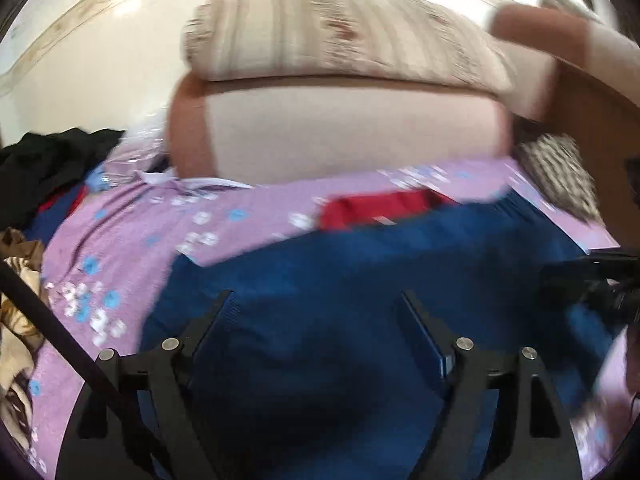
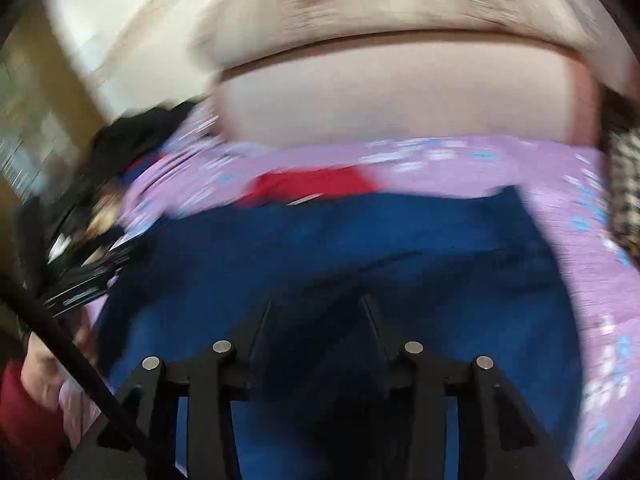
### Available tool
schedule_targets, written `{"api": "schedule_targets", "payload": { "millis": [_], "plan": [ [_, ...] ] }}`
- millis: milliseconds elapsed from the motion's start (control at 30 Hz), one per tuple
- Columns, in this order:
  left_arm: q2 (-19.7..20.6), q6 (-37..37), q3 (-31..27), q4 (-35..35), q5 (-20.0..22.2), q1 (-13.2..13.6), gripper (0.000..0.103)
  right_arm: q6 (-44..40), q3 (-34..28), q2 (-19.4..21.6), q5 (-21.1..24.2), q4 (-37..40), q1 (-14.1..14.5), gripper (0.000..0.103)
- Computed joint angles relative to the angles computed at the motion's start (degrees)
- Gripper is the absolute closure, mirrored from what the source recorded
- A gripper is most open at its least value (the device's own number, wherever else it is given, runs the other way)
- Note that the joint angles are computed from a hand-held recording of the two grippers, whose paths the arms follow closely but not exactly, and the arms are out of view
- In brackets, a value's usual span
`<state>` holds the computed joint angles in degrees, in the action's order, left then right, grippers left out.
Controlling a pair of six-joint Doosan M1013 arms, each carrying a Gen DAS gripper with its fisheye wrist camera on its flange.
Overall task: Fold large clothes
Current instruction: 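Lay the hem down near the red collar and open both grippers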
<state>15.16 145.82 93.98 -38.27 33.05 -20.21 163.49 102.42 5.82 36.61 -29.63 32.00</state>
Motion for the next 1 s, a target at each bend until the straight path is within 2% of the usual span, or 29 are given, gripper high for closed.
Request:
{"api": "schedule_targets", "payload": {
  "millis": [67, 200, 233, 300, 400, 467, 500, 533, 633, 667, 800, 867, 900, 1000],
  "plan": [
    [-0.52, -0.12, 1.23, 1.4, 1.77, -0.47, 0.023, -4.48, -1.96, 1.98, 0.08, 3.3, 2.27, 0.056],
    [0.75, -10.67, 2.02, 13.56, -0.04, -1.28, 0.023, -5.57, -1.05, 2.84, 0.91, 6.98, 2.98, 0.055],
    [1.57, -13.24, 1.84, 15.63, -0.13, -0.71, 0.017, -3.84, 0.49, 2.02, 0.09, 7.04, 2.78, 0.056],
    [2.53, -15.21, 1.15, 13.99, 0.69, 1.06, 0.012, 1.48, 2.56, 0.76, 1.22, 6.0, 2.72, 0.056],
    [2.92, -21.5, 0.42, 17.62, 0.19, 3.14, 0.012, 11.33, 6.57, -2.56, 4.31, 3.12, 2.32, 0.057],
    [2.82, -25.92, 0.27, 21.52, -0.26, 4.22, 0.012, 18.44, 10.21, -5.86, 6.0, 0.83, 2.58, 0.066],
    [2.46, -29.97, 0.42, 25.07, -0.85, 4.61, 0.012, 21.41, 11.27, -7.18, 7.21, 0.18, 2.95, 0.066],
    [2.13, -31.5, 0.6, 25.73, -0.97, 5.04, 0.012, 25.01, 11.84, -8.18, 9.92, -1.04, 3.69, 0.069],
    [0.49, -27.87, 1.67, 19.33, 0.09, 6.66, 0.012, 30.66, 9.96, -8.34, 20.36, -3.93, 6.78, 0.065],
    [-0.1, -26.58, 2.17, 17.99, -0.25, 6.68, 0.012, 30.32, 9.15, -7.97, 21.21, -4.64, 7.78, 0.064],
    [-3.24, -18.9, 5.26, 12.48, -1.73, 4.57, 0.012, 26.1, 5.93, -4.96, 15.25, -6.89, 10.11, 0.064],
    [-3.81, -15.56, 6.14, 11.16, -1.78, 3.24, 0.012, 22.62, 4.38, -3.38, 11.51, -6.75, 10.65, 0.06],
    [-4.17, -14.58, 6.77, 11.26, -2.43, 2.47, 0.012, 19.77, 3.44, -2.39, 9.88, -5.94, 10.76, 0.06],
    [-3.92, -16.09, 7.35, 14.65, -2.13, 0.95, 0.012, 14.46, 2.28, -0.53, 8.76, -2.59, 10.75, 0.059]
  ]
}}
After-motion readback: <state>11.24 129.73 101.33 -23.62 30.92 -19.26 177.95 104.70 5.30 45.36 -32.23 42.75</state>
